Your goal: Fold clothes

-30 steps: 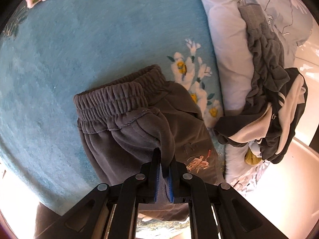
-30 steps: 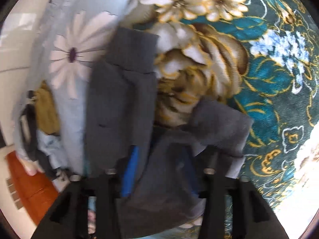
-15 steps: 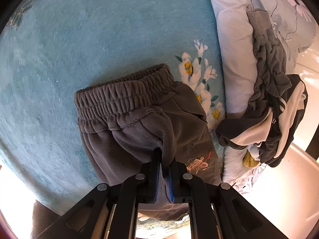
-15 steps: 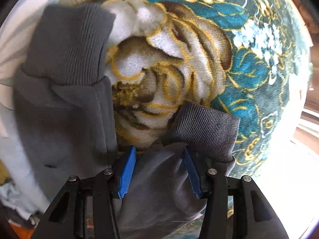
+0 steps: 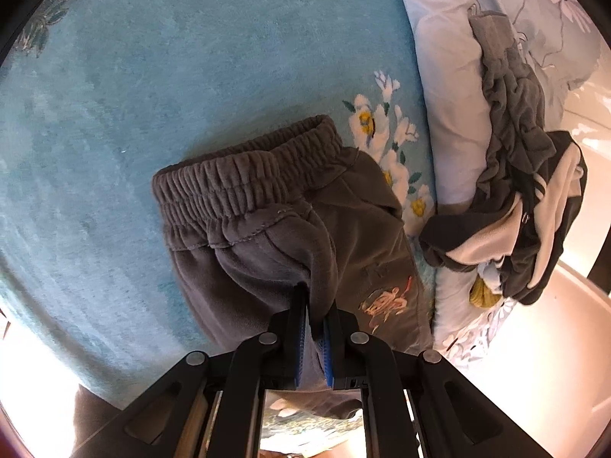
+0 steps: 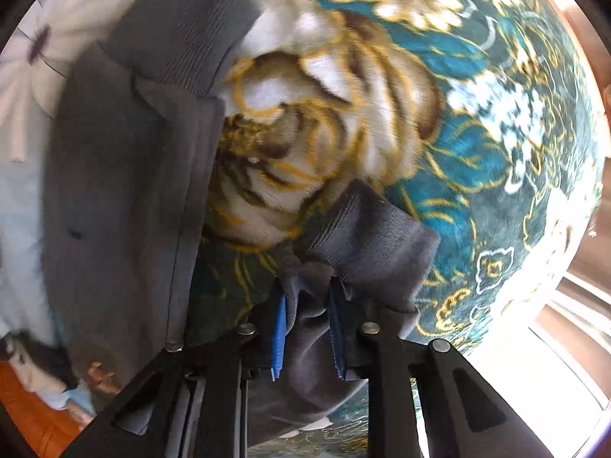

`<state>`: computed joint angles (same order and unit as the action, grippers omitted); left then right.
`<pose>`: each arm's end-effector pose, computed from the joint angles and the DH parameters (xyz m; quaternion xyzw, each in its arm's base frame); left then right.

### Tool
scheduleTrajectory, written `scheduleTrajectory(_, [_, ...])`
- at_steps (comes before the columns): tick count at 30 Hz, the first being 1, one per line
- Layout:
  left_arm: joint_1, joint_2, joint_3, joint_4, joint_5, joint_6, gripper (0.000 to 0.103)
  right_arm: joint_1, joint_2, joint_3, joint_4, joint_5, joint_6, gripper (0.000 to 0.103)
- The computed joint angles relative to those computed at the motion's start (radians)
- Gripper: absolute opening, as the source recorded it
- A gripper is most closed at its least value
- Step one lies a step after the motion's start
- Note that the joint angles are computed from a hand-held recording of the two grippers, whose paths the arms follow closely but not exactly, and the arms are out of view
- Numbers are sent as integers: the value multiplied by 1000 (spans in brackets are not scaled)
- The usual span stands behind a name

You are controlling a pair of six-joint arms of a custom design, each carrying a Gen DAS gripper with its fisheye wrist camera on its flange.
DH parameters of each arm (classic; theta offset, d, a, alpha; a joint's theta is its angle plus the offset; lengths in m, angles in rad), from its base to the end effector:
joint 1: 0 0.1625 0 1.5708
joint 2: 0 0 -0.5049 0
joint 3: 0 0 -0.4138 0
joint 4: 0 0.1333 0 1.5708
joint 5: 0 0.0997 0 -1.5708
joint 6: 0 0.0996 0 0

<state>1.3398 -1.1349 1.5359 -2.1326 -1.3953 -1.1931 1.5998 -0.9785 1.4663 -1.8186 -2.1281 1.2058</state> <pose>-0.0155 -0.7240 0.3778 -0.4657 0.8770 -0.1176 0.0139 0.1016 -0.7215 0.2816 -0.5024 -0.8123 0.0642 0.2893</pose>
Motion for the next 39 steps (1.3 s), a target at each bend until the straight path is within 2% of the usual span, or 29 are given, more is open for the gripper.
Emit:
scheduleTrajectory(7, [-19,-73,86,-82,-17,-14,9,62,-185,285,-436,7,-11,12])
scheduleTrajectory(9, [-23,-69,74,-92,-14,-10,9,75,-200,305,-517,2,-28,12])
scheduleTrajectory(12, [-17,-45,46,-137,-30,-10,8,77,-173,262,-565,0,-92,11])
scheduleTrajectory(14, [-9,-13,15,-166,-38,-18,8,70,-123,177,-570,-2,-159,11])
scheduleTrajectory(18, [11,63,-81,-136,-31,-33,8,44,34,-92,-456,-5,-239,11])
scheduleTrajectory(21, [23,120,-161,-89,-11,-9,8,29,109,-198,-382,-9,-268,11])
scheduleTrajectory(25, [34,157,-203,-68,26,19,8,14,184,-307,-307,-12,-284,11])
scheduleTrajectory(29, [50,181,-214,-68,43,11,8,2,234,-382,-248,-15,-322,11])
scheduleTrajectory(33, [67,191,-194,-127,36,-22,12,-5,262,-423,-202,-22,-337,11])
scheduleTrajectory(35, [64,199,-211,-107,39,-4,14,-11,257,-408,-227,-1,-349,12])
scheduleTrajectory(39, [43,208,-259,-33,50,123,29,-19,231,-360,-312,56,-415,27])
